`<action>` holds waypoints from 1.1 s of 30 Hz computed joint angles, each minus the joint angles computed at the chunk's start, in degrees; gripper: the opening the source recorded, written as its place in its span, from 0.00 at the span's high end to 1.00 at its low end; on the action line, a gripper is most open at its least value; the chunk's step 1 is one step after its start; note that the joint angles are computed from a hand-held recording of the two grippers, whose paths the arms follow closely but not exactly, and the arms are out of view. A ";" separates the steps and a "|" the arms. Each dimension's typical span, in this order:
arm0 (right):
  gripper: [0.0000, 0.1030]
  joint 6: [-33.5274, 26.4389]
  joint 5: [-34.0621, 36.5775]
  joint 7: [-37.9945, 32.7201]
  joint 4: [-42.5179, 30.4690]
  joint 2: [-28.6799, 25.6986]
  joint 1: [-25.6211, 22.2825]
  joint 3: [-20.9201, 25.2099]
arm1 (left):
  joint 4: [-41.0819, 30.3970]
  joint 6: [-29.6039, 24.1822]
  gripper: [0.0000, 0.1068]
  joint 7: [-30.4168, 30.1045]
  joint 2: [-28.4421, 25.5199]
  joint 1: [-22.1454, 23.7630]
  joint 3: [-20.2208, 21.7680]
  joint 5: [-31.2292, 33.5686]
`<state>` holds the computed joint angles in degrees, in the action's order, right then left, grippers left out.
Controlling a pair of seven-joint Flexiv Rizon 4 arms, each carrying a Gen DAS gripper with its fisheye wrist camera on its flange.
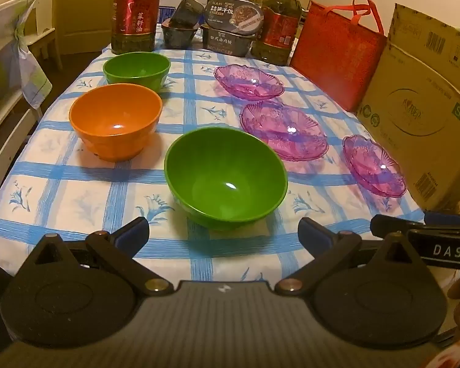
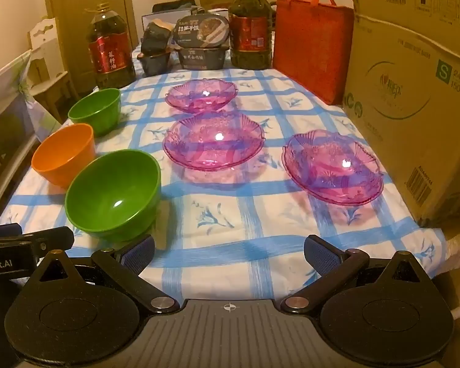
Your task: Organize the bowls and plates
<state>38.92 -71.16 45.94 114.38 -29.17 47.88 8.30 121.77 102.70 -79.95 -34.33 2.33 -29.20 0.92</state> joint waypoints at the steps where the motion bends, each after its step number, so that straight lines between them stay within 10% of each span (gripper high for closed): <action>1: 0.00 0.31 -0.01 0.16 -0.06 -0.08 -0.10 0.01 | -0.14 -0.10 0.04 0.11 0.07 -0.37 0.42 0.00; 33: 0.00 0.20 -0.20 -0.24 -0.38 -0.26 0.23 -0.02 | 0.23 0.24 0.04 -0.67 -0.34 -0.20 0.17 0.42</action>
<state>39.13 -71.37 45.70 114.00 -29.43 48.11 8.28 122.00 102.94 -80.62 -34.67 2.13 -29.02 1.34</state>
